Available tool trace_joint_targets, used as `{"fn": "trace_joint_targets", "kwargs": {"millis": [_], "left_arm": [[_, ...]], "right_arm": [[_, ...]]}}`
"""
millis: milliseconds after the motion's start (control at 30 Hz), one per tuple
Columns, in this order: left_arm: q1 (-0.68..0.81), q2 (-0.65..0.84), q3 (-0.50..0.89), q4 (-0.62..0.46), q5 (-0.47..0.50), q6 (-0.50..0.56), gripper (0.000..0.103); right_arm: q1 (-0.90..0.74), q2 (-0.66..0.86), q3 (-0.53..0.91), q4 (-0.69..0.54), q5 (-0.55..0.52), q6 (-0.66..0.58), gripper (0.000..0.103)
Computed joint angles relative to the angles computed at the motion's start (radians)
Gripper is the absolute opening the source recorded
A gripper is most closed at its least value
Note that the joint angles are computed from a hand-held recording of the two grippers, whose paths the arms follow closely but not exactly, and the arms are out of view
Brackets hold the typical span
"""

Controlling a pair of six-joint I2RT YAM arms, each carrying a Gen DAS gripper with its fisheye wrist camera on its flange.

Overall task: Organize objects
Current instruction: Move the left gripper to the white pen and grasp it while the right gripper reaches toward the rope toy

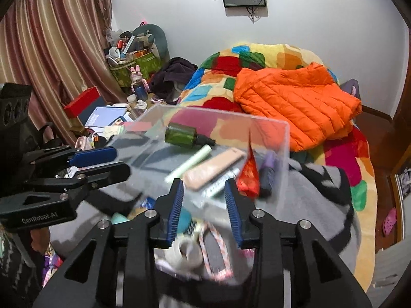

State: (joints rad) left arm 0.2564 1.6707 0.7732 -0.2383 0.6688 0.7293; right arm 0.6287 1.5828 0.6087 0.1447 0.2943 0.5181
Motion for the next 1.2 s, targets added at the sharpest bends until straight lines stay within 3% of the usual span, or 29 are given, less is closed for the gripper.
{"fn": "trace_joint_targets", "kwargs": {"millis": [233, 400, 533, 667, 733, 1033, 1200], "left_arm": [[0.096, 0.025, -0.097, -0.006, -0.040, 0.134, 0.051], [0.161, 0.108, -0.111, -0.033, -0.055, 0.213, 0.053], [0.154, 0.162, -0.106, -0.038, -0.070, 0.217, 0.055], [0.133, 0.142, -0.133, -0.001, -0.058, 0.202, 0.058], [0.128, 0.141, -0.134, -0.016, -0.046, 0.213, 0.058], [0.183, 0.048, -0.228, -0.163, -0.045, 0.456, 0.044], [0.150, -0.017, -0.251, -0.128, -0.049, 0.417, 0.044]], "right_arm": [[-0.012, -0.043, -0.152, 0.056, -0.046, 0.106, 0.034], [-0.017, 0.028, -0.217, 0.155, -0.108, 0.164, 0.034], [-0.021, 0.122, -0.220, 0.232, -0.151, 0.192, 0.034], [0.004, 0.144, -0.216, 0.254, -0.113, 0.201, 0.034], [0.015, 0.145, -0.216, 0.259, -0.103, 0.200, 0.021], [0.068, 0.091, -0.281, 0.256, -0.020, 0.241, 0.008], [0.095, 0.019, -0.334, 0.212, 0.032, 0.290, 0.008]]}}
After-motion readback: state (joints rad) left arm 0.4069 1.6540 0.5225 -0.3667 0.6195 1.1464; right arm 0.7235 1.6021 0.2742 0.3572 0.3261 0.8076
